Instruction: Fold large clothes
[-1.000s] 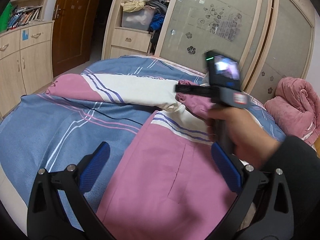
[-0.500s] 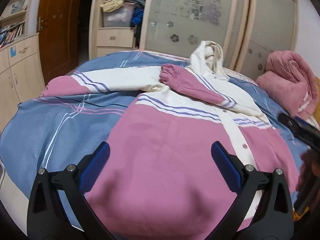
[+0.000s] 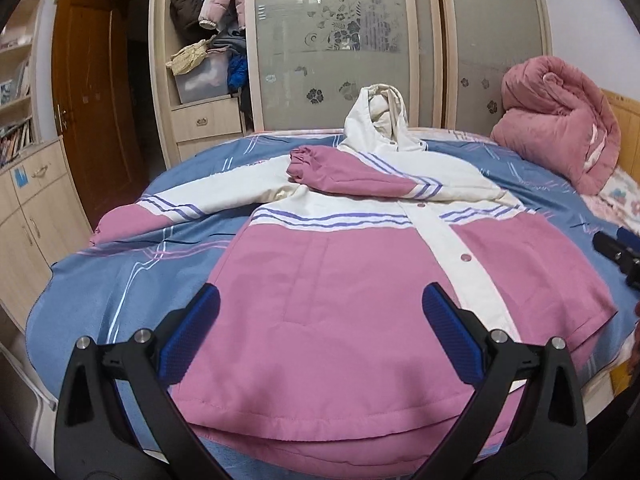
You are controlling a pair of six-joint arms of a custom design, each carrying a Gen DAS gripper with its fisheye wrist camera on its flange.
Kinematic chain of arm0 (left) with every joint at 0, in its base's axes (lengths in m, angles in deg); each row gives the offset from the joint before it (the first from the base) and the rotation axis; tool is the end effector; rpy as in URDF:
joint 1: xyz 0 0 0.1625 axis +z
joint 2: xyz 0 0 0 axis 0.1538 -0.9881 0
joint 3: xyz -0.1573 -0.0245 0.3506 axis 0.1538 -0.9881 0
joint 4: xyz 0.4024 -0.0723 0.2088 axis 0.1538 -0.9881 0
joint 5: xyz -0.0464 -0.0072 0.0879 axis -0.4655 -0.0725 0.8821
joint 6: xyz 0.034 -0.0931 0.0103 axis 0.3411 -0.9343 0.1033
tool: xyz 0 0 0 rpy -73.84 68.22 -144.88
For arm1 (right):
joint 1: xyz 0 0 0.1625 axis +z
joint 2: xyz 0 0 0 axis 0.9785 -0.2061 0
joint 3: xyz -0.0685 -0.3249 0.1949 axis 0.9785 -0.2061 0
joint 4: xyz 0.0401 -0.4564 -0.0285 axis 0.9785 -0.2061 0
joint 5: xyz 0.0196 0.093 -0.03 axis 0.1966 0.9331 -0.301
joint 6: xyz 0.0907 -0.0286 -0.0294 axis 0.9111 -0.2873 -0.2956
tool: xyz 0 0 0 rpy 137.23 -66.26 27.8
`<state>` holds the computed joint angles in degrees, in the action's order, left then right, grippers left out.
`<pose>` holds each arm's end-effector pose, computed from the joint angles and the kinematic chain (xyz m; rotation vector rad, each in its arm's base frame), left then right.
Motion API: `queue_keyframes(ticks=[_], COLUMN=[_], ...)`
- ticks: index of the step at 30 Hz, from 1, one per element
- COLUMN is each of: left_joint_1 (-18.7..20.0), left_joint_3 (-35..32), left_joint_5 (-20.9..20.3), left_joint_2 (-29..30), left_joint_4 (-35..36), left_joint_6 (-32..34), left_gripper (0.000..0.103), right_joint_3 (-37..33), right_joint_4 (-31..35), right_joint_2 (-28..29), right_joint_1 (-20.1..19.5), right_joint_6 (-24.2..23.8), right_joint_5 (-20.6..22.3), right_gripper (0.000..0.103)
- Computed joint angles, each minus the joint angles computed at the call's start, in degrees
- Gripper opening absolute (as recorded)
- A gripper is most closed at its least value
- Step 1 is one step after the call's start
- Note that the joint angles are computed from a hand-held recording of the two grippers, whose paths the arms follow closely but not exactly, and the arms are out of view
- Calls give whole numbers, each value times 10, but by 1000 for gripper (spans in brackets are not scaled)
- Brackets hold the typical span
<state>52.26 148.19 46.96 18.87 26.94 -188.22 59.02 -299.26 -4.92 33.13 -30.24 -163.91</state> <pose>-0.1699 -0.6880 0.1942 0.9895 2.2015 -1.0385 0.2706 -0.5559 0.1051 -0.0043 -1.8620 1.4251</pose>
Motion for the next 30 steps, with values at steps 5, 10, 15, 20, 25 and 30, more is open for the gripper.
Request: queue_keyframes(ticks=[5, 10, 15, 20, 25, 30], left_joint_1=[2, 2, 2, 2, 3, 8], left_joint_3=[-23, -28, -37, -35, -34, -65], left_joint_5=[-18, -16, -14, -9, -7, -1], left_joint_2=[22, 27, 32, 29, 26, 38], left_joint_4=[18, 14, 22, 23, 24, 55], left_joint_6=[-19, -22, -28, -30, -27, -52], left_gripper=[101, 101, 101, 101, 101, 101], right_joint_3=[5, 6, 9, 9, 6, 2], right_joint_4=[-3, -14, -12, -11, -9, -3], right_joint_2=[0, 0, -2, -2, 1, 3], right_joint_1=[3, 5, 3, 2, 3, 5], right_joint_6=[-5, -18, -10, -12, -15, -13], right_joint_5=[3, -1, -5, -4, -4, -3], right_gripper=[102, 102, 102, 102, 102, 102])
